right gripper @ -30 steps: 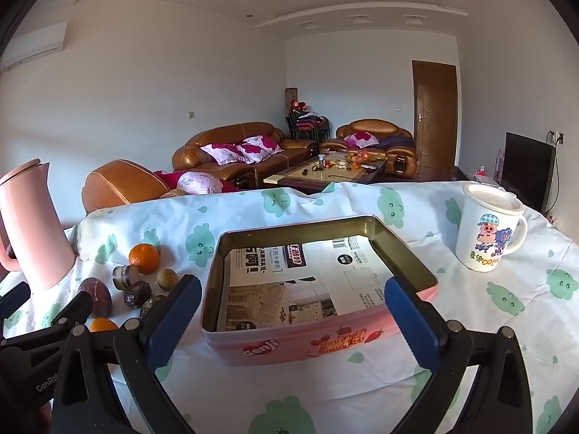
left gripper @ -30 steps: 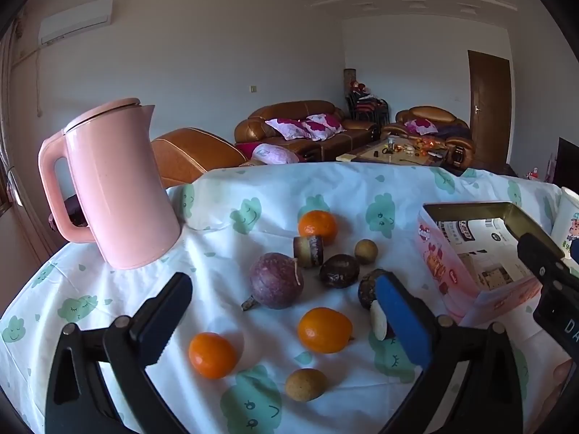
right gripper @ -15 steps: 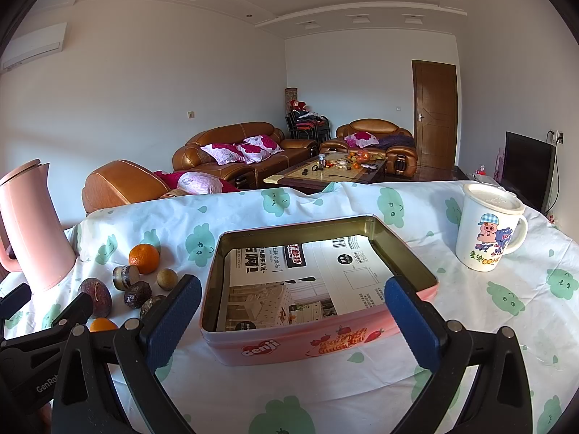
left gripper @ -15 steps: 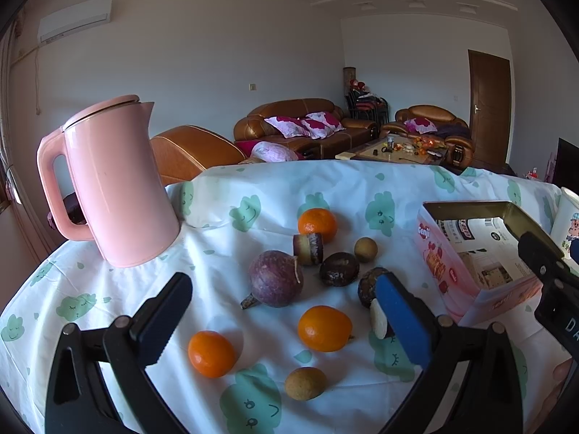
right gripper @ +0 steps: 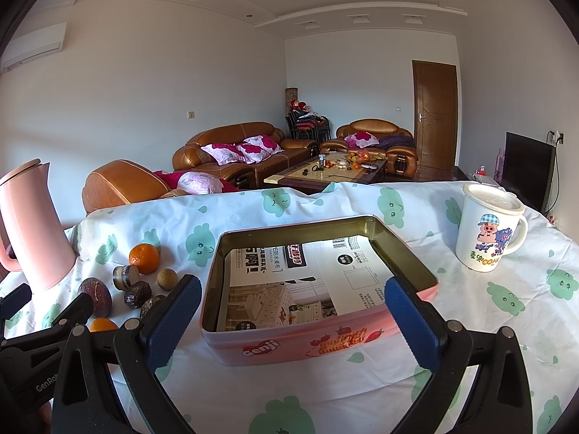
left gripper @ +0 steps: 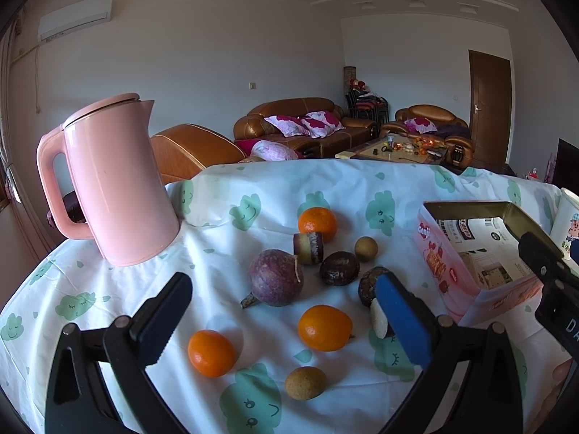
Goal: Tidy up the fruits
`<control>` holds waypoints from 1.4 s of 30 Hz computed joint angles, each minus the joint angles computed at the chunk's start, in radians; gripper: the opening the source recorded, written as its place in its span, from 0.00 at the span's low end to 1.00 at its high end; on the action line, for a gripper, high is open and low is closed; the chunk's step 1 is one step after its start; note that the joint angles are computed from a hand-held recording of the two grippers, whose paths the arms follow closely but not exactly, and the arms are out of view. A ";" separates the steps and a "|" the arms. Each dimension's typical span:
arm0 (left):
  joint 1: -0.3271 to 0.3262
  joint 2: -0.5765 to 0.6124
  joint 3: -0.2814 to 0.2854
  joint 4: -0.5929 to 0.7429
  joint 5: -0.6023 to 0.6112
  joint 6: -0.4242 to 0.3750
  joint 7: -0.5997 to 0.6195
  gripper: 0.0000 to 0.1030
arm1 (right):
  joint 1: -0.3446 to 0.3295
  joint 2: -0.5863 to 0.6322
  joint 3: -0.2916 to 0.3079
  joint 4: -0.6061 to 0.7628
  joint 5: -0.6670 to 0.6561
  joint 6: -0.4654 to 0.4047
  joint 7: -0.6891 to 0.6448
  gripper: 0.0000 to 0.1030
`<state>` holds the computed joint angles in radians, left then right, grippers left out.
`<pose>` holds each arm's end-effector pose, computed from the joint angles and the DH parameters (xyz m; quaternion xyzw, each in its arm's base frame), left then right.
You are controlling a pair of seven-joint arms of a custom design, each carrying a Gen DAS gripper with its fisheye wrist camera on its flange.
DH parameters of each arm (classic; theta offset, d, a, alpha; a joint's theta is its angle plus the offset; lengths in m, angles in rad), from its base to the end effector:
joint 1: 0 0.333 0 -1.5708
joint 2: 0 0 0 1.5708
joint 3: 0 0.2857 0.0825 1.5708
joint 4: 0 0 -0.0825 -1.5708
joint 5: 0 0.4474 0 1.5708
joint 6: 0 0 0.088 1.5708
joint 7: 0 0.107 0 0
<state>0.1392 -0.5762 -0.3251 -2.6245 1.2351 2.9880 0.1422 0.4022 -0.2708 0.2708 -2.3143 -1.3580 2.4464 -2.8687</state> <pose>0.4523 -0.1470 0.4265 -0.6229 0.5960 -0.3163 0.3959 0.4399 0.3517 0.4314 -0.5366 0.6535 -0.3980 0.3558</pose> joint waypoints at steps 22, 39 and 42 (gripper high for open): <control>0.002 0.001 0.001 -0.001 -0.018 0.004 0.018 1.00 | 0.001 -0.001 -0.001 -0.001 0.000 0.001 0.001 0.99; 0.003 0.001 0.000 -0.003 -0.035 0.006 0.033 1.00 | 0.001 0.006 0.000 0.005 -0.002 0.004 0.001 0.99; 0.004 0.000 -0.001 -0.004 -0.037 0.007 0.035 1.00 | 0.002 0.002 -0.001 0.003 -0.001 0.005 -0.001 0.99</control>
<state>0.1430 -0.5762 -0.3258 -2.6284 1.1978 2.9946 0.1774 0.4047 -0.2684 0.2699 -2.3117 -1.3586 2.4511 -2.8699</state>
